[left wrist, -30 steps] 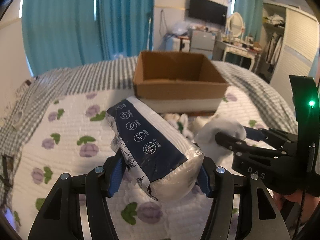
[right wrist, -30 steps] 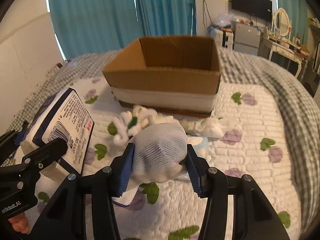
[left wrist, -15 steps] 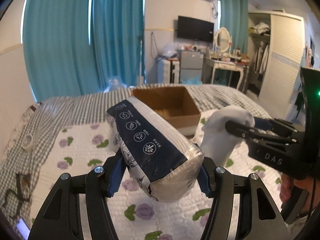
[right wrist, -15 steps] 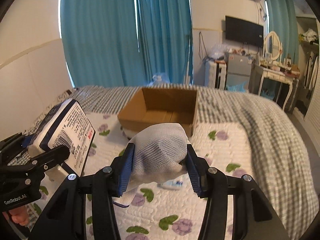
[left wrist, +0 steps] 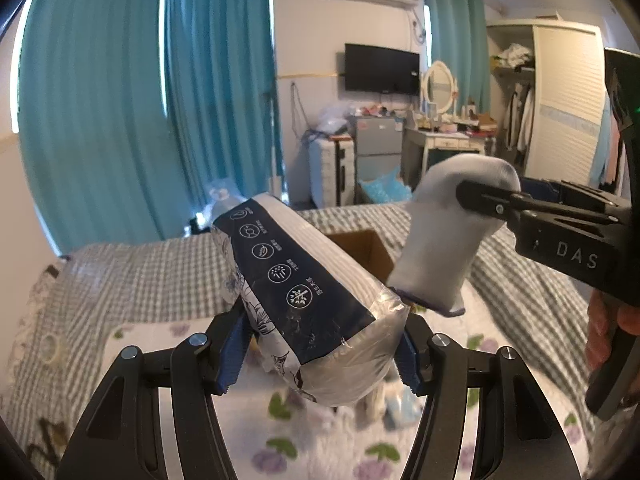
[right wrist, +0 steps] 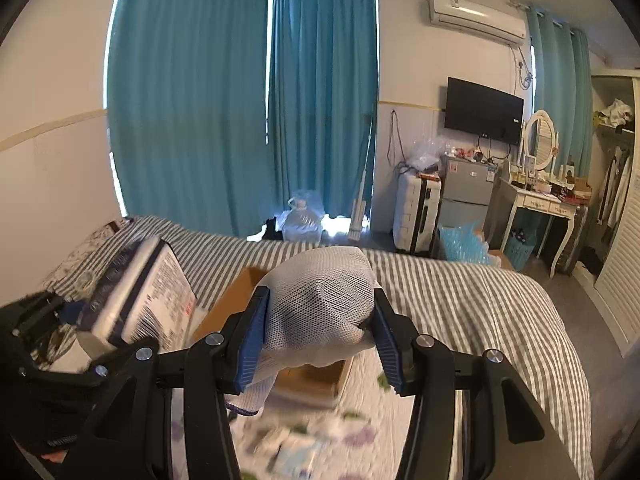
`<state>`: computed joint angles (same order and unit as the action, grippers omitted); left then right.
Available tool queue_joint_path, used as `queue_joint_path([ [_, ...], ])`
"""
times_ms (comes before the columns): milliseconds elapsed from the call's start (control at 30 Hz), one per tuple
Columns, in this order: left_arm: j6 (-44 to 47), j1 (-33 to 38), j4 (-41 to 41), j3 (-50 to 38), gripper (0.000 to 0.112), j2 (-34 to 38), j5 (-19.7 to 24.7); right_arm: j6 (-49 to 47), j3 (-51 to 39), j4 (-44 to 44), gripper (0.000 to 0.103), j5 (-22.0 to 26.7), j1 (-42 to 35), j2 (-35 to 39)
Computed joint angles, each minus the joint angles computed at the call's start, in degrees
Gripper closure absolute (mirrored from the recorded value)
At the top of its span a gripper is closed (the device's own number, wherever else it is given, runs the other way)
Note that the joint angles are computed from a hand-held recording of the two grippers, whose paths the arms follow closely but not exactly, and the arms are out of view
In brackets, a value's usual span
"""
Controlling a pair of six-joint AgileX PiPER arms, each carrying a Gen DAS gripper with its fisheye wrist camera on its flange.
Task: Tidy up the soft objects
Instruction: 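Carry the package and sock into the cardboard box and open both tools, then lift both open tools out of the box back toward the pile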
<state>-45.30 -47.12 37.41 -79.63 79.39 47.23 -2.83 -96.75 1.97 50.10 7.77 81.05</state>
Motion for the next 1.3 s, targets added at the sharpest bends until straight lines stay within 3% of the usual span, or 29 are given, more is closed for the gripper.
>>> queue_joint_path([
  [200,9.54,11.18,-10.7,-9.1,0.052,12.16,-6.38,-0.57,-12.85,1.65,0.053,0.37,-1.85,15.23],
  [367,15.77,14.45,-15.08,-10.98,0.052,18.88,-8.51,-0.15,-17.85,0.73,0.053,0.68,-1.72,24.58],
  [467,18.37,15.01,-16.67,-10.5,0.051,21.39,-9.8,-1.45,-16.29,3.15,0.053,-1.15,-2.66,27.65],
  [533,24.08,16.14,-22.35,-9.05,0.048,21.54,-13.39,-2.75,-14.92,5.2,0.053,-2.33,-3.44,28.39],
  [600,24.05,16.06,-21.87,-7.74,0.047,21.39,-15.23,-1.53,-11.77,4.03,0.051,-4.76,-2.94,27.59],
  [667,19.81,15.12,-17.03,-7.81,0.03,21.49,-14.81,-1.31,-10.13,4.52,0.046,-6.14,-3.0,27.08],
  [733,13.9,14.29,-11.87,-8.05,0.027,21.21,-14.07,-1.62,-9.7,6.65,0.031,-6.31,-3.39,26.53],
  [800,14.39,14.66,-13.32,-9.82,0.027,20.86,-12.16,-1.35,-10.01,7.58,0.026,-5.83,-3.83,25.55],
  [1033,11.55,12.75,-9.43,-11.75,0.027,14.02,-6.01,1.25,-11.52,3.09,0.023,-2.12,-3.24,18.36],
  [1200,7.13,8.13,-3.74,-13.44,0.026,7.26,0.12,3.37,-16.24,-0.18,0.02,4.58,-2.0,12.57],
  [1300,4.11,4.58,0.34,-14.33,0.018,3.58,3.94,4.54,-18.79,-1.41,0.013,8.62,-1.01,8.6],
])
